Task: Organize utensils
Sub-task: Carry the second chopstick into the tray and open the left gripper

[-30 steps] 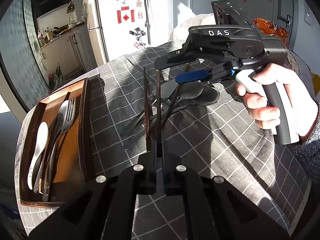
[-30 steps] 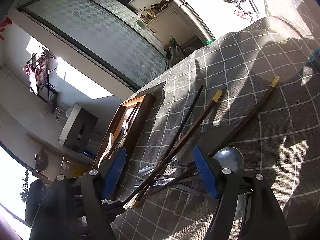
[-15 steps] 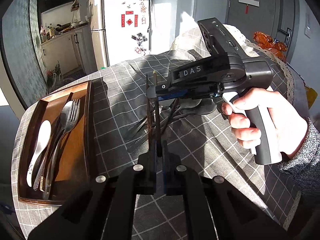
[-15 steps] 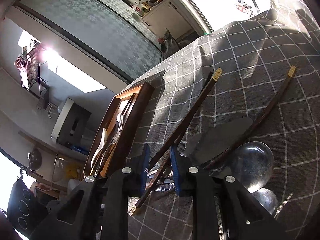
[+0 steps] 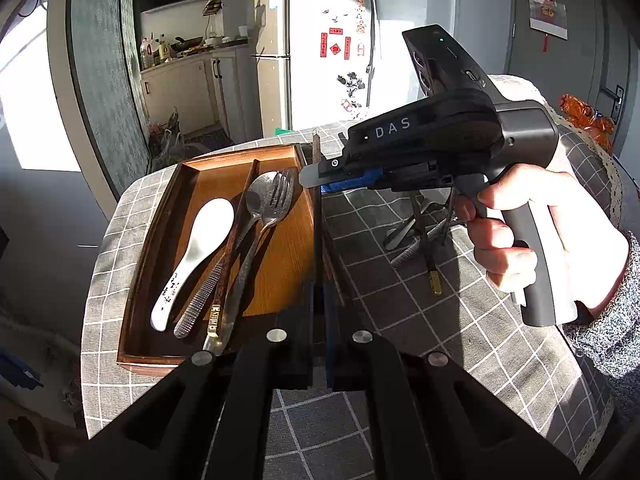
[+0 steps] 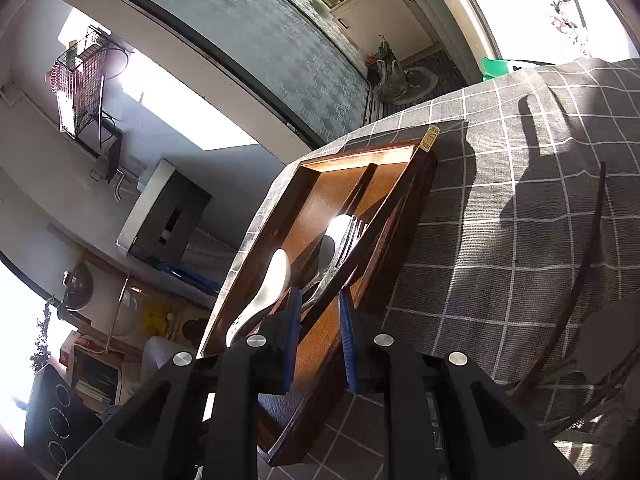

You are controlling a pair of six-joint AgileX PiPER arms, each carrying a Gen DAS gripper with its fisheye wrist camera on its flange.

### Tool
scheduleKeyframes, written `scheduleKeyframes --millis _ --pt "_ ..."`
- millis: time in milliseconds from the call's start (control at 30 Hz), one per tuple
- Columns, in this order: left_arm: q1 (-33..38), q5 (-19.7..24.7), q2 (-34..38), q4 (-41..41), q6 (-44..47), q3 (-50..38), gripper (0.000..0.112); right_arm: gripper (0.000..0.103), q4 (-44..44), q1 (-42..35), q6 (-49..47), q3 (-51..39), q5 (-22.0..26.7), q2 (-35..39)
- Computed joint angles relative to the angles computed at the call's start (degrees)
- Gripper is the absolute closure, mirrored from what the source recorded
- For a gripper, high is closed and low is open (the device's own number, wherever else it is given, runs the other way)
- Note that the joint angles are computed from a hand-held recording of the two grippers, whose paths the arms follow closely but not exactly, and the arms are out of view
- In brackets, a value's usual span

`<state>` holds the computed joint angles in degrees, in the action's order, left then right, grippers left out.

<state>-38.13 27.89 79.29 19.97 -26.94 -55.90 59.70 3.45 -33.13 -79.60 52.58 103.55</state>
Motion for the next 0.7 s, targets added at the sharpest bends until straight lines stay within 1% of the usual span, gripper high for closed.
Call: scheduleKeyframes --millis 33,133,200,267,333,433,467,533,567,600,633,667,700 --pt "0.88 0.09 -0.22 -0.25 0.04 0.32 0.107 0.084 -0.35 1.07 0.87 -1.19 -0.38 1.13" --pt "1.64 1.08 -0.12 3.69 -4.34 0.86 0.107 0.083 -1.14 3.25 2.44 -3.79 -1.04 3.84" --pt "1.53 1.94 0.72 7.84 -8.39 1.02 0.106 0.082 -2.21 3.76 3.35 -3.73 -1.63 3.35" --pt "1.83 2.29 1.65 10.02 -9.92 0.91 0.106 0.079 -1.25 3.38 0.63 -1.88 -1.44 1.34" --pt "2.79 1.91 2.91 8.88 -8.02 0.2 0.106 0.063 -1.18 2.18 -1.61 0.51 -1.08 -1.73" --pt "3.5 1.76 5.34 9.03 -7.43 -1.46 0.105 0.053 -1.26 -1.12 -4.61 3.52 0.09 -6.38" --pt "3.75 1.56 6.01 8.84 -7.5 -1.91 0.105 0.051 -1.03 -2.66 -5.35 4.3 0.91 -7.63" --pt "4.15 1.13 7.32 7.73 -6.64 -2.66 0.104 0.042 -0.36 -5.93 -7.16 6.05 2.14 -10.16" --pt "4.21 1.28 8.02 7.31 -6.21 -3.05 0.1 0.041 0.22 -7.91 -8.69 6.98 3.19 -11.24" --pt "3.73 1.43 8.47 9.18 -8.07 -3.04 0.08 0.039 0.55 -9.55 -9.83 7.74 3.92 -12.18" --pt "3.35 1.29 8.39 11.27 -9.97 -2.53 0.066 0.038 0.65 -11.09 -10.93 8.53 4.42 -13.13" --pt "2.85 1.16 8.07 13.68 -12.55 -1.9 0.045 0.037 0.68 -12.69 -12.06 9.46 4.8 -13.96" --pt "2.4 1.02 7.44 16.31 -15.47 -1.06 0.043 0.036 0.86 -14.24 -13.03 10.23 5.18 -14.45"
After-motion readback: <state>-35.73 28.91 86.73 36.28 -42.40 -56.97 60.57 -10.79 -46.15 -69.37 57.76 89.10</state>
